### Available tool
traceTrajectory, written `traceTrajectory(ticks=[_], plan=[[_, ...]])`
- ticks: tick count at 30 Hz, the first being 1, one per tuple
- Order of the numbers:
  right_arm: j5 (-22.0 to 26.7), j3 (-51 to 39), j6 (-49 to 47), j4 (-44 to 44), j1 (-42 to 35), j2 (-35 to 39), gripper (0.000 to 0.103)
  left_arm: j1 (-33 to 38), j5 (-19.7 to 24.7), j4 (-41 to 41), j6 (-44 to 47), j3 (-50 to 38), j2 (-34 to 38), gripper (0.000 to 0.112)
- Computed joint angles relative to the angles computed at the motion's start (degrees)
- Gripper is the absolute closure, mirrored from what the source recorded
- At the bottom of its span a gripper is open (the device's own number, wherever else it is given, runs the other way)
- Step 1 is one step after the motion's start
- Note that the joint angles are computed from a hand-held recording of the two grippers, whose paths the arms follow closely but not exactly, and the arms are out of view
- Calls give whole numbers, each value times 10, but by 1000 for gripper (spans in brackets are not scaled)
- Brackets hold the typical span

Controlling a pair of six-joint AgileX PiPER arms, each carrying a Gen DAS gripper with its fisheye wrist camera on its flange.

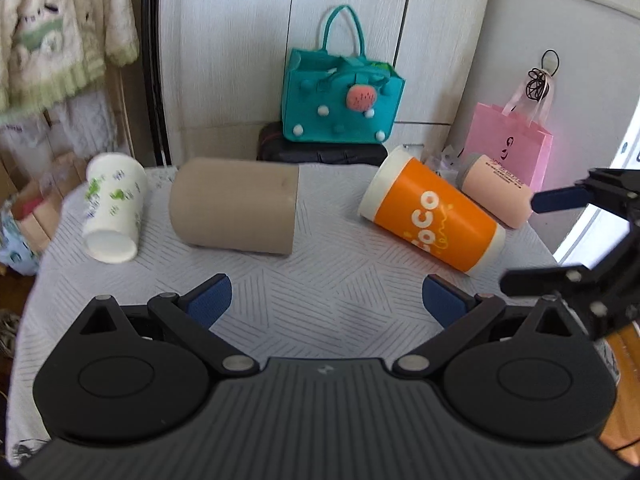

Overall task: Flip cup upright
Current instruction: 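Move the right gripper to the tipped orange COCO cup and close on it, then lift and rotate the orange cup upright with the right gripper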

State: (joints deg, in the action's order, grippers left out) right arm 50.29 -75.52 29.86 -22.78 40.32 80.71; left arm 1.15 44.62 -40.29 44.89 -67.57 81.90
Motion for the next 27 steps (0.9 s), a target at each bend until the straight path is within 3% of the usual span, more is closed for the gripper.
traceTrajectory(ticks=[7, 11, 16, 18, 21, 27], plan=[[0, -34, -94, 49, -69, 55, 7, -10, 13, 0, -21, -29, 47, 9], [-9, -46, -129, 65, -91, 75, 8, -9, -11, -47, -2, -19, 45, 9], [-4, -72, -168, 89, -114, 111, 8, -6, 10, -46, -19, -32, 56, 9], [-3, -76, -175, 97, -121, 117, 23, -7, 11, -44, -23, -31, 56, 9], [-2, -80, -193, 143, -142, 119, 31, -9, 19, -38, -27, -37, 60, 9], [3, -73, -166, 127, -130, 108, 31, 4, 29, -60, -7, -23, 47, 9]])
